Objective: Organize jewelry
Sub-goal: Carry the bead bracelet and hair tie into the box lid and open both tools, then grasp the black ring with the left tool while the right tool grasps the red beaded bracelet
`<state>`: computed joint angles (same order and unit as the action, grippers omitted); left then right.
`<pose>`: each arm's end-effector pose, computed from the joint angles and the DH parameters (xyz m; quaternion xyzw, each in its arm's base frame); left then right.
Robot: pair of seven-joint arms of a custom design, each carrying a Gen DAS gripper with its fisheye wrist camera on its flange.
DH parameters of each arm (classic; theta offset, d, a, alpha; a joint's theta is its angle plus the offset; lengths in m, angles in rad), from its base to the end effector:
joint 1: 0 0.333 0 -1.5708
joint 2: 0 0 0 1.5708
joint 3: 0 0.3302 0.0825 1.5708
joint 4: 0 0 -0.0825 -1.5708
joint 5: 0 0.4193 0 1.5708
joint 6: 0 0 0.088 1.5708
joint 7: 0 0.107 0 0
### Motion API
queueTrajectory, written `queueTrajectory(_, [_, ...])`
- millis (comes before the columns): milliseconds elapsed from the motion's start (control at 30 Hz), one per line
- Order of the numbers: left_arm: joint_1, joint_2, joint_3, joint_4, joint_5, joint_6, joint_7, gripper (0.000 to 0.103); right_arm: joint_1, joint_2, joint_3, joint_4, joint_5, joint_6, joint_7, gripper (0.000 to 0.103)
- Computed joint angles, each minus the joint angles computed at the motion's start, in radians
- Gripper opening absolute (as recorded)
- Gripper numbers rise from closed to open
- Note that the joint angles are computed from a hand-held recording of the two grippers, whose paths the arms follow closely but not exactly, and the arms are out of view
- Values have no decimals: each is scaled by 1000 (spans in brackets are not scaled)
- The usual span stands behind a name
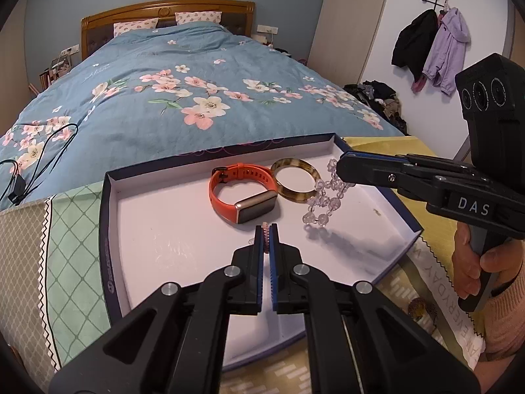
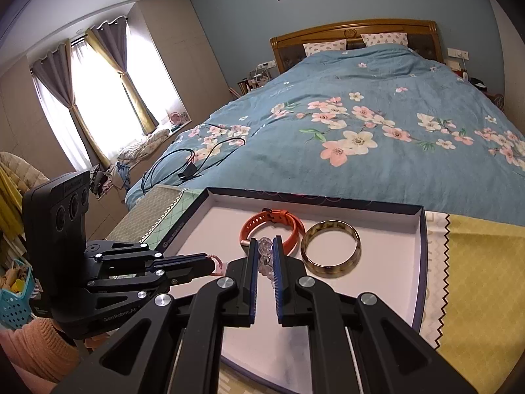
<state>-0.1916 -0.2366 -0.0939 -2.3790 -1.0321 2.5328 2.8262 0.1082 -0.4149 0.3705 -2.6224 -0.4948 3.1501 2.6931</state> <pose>0.5007 -0.1383 0.4456 -0.3546 0.8515 -0.3811 0.0625 0.3910 0.2579 0.4659 -0.5994 0.6649 -0.1696 0.4121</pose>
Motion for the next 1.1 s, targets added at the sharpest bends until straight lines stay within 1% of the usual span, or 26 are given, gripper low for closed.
queueTrajectory(133, [3,26,-7,16,18,5,-22,3,14,23,-20,6,6,-3,-12,7])
queueTrajectory(400, [13,80,-25,46,63,21,-78,3,81,67,-86,16,31,-25,-59,7])
queueTrajectory(633, [20,101,-32,60,66,17,-88,4,80,93,-93,23,30,-42,-53,8])
queueTrajectory(800, [22,112,-36,63,66,26,-89,6,72,87,-93,13,21,-39,-27,11])
queueTrajectory(833, [23,113,-37,64,67,25,-96,8,73,84,-95,10,21,-38,-25,12])
queueTrajectory(867, [24,112,-36,65,64,23,-98,14,71,76,-94,5,22,-36,-20,16])
queueTrajectory(900, [24,104,-35,61,51,25,-90,19,63,65,-85,-1,17,-34,-11,19])
queueTrajectory(933, [23,98,-34,56,40,34,-81,21,49,54,-71,-4,10,-38,-3,19])
queueTrajectory(967, [23,89,-33,50,31,47,-73,26,31,40,-52,-7,-1,-42,10,23])
queueTrajectory(1000, [21,77,-32,41,16,65,-63,29,12,22,-34,-13,-12,-44,26,30])
queueTrajectory(1033, [18,65,-29,34,5,75,-54,30,-4,1,-15,-20,-23,-47,42,32])
queueTrajectory(1100, [9,29,-17,9,-43,98,-13,34,-6,-32,-9,-31,-33,-54,50,32])
